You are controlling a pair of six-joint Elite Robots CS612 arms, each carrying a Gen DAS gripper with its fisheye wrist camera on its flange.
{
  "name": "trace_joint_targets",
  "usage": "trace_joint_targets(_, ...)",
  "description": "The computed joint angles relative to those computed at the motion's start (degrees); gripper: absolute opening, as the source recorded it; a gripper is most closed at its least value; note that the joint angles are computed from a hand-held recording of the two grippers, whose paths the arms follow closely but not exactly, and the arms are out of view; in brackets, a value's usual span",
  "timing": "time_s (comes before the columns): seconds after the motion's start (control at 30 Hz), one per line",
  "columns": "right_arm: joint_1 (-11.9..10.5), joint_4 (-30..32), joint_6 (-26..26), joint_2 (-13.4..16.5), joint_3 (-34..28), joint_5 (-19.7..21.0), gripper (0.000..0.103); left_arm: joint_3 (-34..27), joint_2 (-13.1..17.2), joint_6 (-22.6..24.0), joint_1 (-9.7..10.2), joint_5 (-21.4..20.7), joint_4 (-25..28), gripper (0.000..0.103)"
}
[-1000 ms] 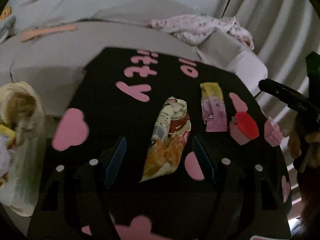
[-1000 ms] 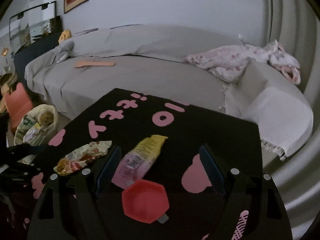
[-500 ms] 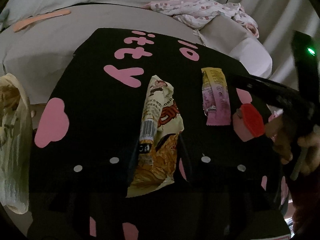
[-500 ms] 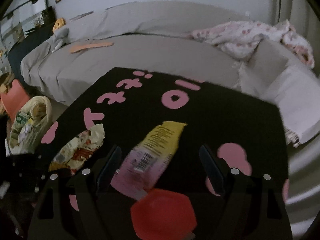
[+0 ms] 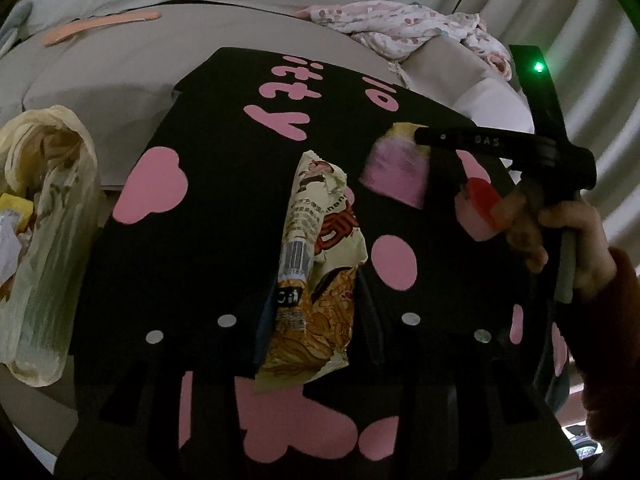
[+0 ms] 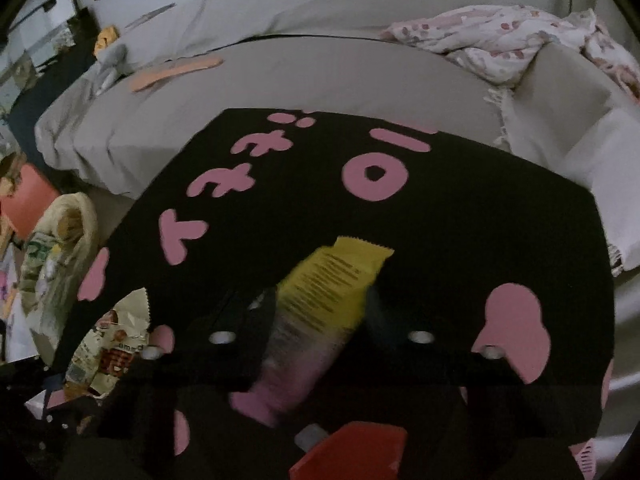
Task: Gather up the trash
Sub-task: 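Grasp the cartoon-printed snack wrapper with the left tool while the right tool grasps the yellow-pink wrapper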
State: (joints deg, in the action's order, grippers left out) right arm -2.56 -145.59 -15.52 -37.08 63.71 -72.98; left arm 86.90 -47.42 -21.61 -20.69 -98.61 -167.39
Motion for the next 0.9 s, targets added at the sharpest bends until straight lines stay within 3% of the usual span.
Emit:
trace_joint_targets(0.1,-0.6,0.5,-1.0,-1.0,1.5,3.9,0.020,0.3,-0.2,0.6,0.01,-0.5,-0.3,0.043)
trace_joint_targets(0.23,-0.6,-2.6,-2.4,-2.6,4.2,3.6,0.020,0.9,-0.5,1.3,0.05,-1.3,-1.6,0.047)
trace_joint_targets(0.33,-0.9,-3.7,-0.3,-3.1,5.0,4.9,0.021,1.2,-0.9,0.6,0.08,-0.4,-2.7,0.049)
trace_joint_targets(0.4,-1.1,-3.4,3.5,-2.9,4.8,6.0,0.030,1.6,-1.1,-0.5,0.18,0.6,-3.9,0.049)
trace_joint_targets(0.43,-1.1,-2.9,6.4,-2.6,4.4,6.8,0.041,1.7,-1.2,-1.0,0.26,0.8,-4.3,0.050)
trace_joint_targets(0.5,-0.9,-2.4,8.8,-1.9,3.7,8.2,0.046,2.0,-1.3,-2.1,0.45,1.3,-5.0,0.050)
trace_joint_targets(0.67,1.2,0.5,11.8,1.3,-1.5,1.6,0.046,3.8,-2.0,-4.6,1.05,3.3,-7.2,0.050)
trace_joint_targets(0.83,3.5,-1.5,6.3,2.5,-3.0,-6.5,0.046,5.3,-2.2,-6.7,1.88,3.1,-8.9,0.050)
trace_joint_targets(0.9,3.6,-2.1,5.3,2.5,-2.7,-6.6,0.046,5.6,-2.1,-7.4,2.12,2.9,-9.3,0.050)
